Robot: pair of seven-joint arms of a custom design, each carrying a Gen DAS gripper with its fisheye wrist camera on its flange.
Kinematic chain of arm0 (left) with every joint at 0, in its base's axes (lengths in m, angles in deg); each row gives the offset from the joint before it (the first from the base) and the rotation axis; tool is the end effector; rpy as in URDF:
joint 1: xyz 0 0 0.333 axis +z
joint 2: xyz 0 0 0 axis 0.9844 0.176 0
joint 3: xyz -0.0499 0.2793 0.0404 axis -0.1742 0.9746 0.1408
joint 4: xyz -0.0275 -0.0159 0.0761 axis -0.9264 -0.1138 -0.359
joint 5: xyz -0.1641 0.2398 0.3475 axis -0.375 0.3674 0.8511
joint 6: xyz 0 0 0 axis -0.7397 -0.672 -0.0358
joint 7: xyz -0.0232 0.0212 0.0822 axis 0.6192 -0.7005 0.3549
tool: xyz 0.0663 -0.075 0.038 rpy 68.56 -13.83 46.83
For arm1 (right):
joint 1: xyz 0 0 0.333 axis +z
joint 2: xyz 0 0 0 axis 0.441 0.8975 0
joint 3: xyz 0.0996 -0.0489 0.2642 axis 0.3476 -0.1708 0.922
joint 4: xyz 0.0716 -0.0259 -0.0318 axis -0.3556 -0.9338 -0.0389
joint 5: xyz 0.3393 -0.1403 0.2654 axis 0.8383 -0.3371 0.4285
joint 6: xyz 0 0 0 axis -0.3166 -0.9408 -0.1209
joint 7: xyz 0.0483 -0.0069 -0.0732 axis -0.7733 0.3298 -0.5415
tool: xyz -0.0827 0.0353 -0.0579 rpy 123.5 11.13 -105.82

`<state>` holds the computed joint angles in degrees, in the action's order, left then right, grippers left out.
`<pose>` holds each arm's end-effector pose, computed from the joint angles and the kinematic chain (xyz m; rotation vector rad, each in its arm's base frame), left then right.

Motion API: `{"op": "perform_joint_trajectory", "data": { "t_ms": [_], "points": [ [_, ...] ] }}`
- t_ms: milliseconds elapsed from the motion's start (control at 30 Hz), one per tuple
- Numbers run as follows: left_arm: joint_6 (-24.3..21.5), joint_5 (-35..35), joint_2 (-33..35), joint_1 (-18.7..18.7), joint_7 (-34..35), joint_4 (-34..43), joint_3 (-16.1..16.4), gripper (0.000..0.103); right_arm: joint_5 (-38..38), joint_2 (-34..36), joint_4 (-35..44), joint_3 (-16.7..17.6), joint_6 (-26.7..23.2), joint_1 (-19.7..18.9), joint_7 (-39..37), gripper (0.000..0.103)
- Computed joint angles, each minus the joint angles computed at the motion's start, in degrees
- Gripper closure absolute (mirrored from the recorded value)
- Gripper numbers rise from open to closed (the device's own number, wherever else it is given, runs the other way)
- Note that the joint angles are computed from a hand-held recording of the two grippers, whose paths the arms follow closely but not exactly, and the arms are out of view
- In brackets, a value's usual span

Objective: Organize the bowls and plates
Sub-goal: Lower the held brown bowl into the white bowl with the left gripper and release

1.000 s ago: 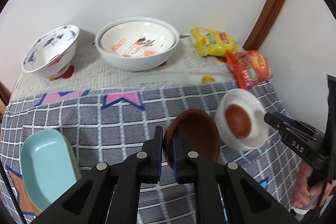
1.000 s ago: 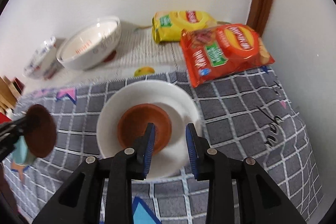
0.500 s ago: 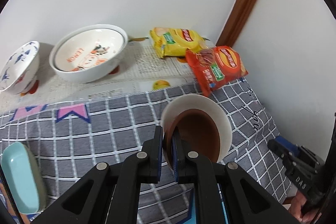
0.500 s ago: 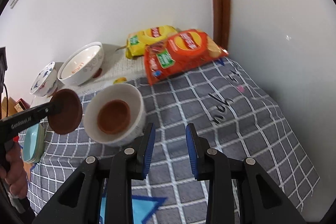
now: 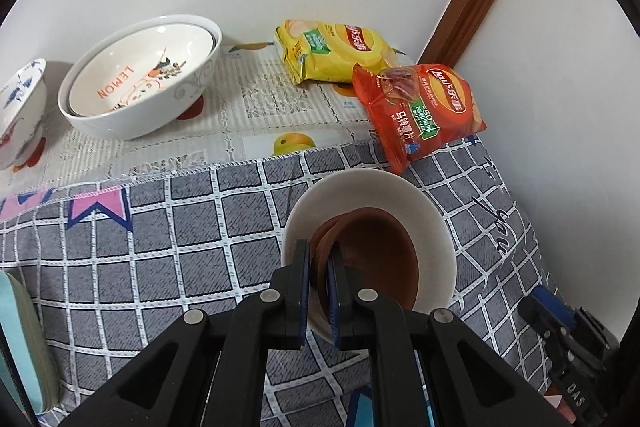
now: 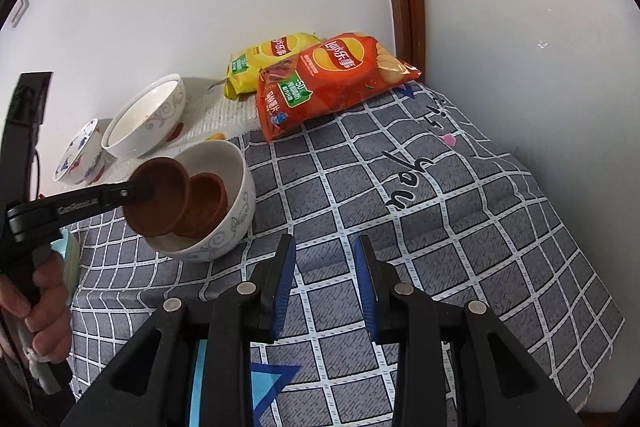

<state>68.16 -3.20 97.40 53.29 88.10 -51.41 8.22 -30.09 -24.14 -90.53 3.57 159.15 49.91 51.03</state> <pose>0.5318 -0.4443 0.3457 -2.2011 1.7097 -0.7025 0.4852 0.3466 0.3504 -1.9353 1.6370 -0.3767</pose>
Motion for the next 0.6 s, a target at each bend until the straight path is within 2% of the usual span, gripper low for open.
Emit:
{"op": "perform_joint_trajectory", "data": {
  "t_ms": [600],
  "points": [
    [3.28, -1.99, 3.66, 0.06, 0.73, 2.03, 0.91, 0.094, -2.37, 1.00, 1.10, -0.21, -1.08, 1.36, 0.86, 0.073]
  ]
}}
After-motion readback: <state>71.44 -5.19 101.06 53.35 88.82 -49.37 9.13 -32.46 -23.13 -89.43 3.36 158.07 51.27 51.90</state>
